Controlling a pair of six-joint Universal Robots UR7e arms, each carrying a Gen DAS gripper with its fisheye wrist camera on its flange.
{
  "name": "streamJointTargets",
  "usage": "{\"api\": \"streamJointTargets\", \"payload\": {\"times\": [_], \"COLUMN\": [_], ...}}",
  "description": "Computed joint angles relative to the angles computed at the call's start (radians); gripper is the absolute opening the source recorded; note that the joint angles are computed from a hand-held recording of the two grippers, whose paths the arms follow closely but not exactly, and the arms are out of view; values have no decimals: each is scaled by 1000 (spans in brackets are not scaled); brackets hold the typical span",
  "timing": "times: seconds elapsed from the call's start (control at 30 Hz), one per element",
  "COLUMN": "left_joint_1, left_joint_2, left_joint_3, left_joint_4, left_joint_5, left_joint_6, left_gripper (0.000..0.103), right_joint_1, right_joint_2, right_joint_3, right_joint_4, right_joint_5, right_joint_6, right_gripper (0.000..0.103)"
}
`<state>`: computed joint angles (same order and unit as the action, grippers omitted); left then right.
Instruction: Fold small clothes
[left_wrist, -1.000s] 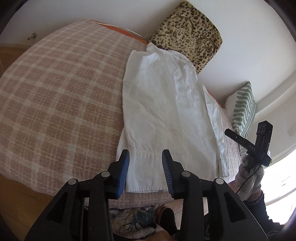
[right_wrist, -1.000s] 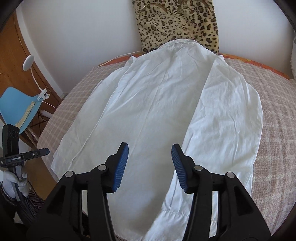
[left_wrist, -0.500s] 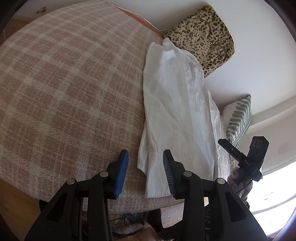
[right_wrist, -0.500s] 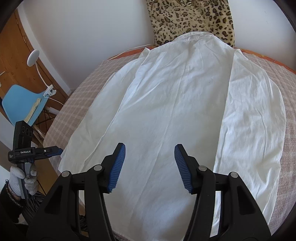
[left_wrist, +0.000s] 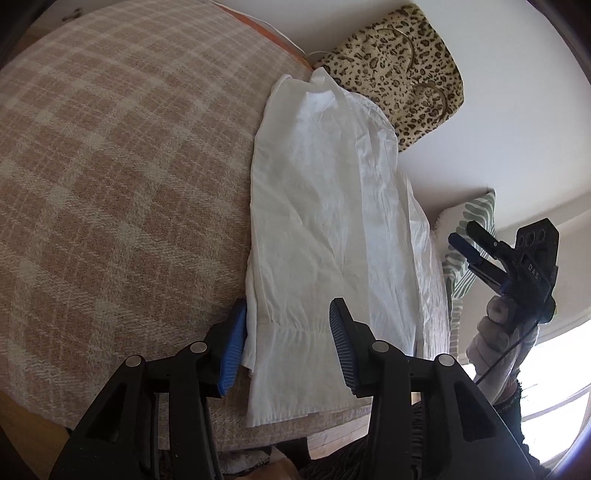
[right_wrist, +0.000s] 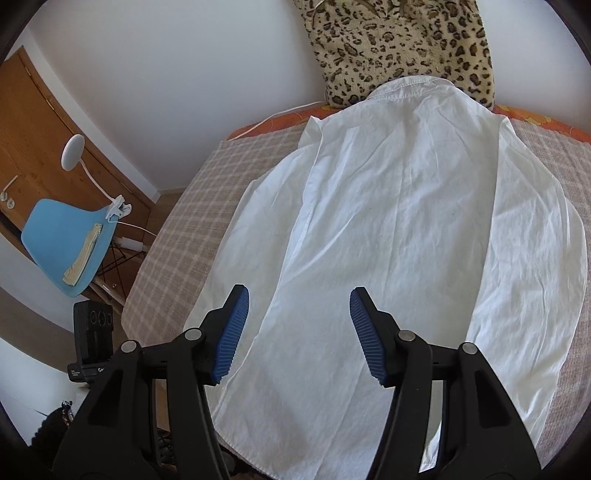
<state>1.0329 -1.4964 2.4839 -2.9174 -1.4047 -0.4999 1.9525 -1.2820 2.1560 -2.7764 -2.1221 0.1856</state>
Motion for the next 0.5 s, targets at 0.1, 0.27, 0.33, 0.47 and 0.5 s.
{"api": "streamJointTargets", "payload": {"times": [0.1, 0.27, 0.33, 0.47, 0.5], "left_joint_1": [-8, -44, -39, -43, -39], "left_joint_2": [10, 37, 49, 50, 51], "left_joint_3": [11, 26, 23, 22, 22], "left_joint_4": [-45, -114, -131, -133, -132], "left_joint_5": [-4, -16, -53, -58, -64], "left_joint_6": [-10, 36, 49, 74, 76], "left_gripper": [25, 8, 8, 8, 8], "right_joint_1": [14, 12, 0, 0, 0], "right_joint_2": [90, 265, 332, 486, 523], "right_joint_3": [-127, -340, -413, -576, -616], "right_joint_4": [73, 183, 218, 329, 363], "right_joint_5": [15, 69, 92, 0, -26], "right_joint_6": [3, 39, 68, 79, 78], "right_gripper": [66, 67, 67, 67, 67]}}
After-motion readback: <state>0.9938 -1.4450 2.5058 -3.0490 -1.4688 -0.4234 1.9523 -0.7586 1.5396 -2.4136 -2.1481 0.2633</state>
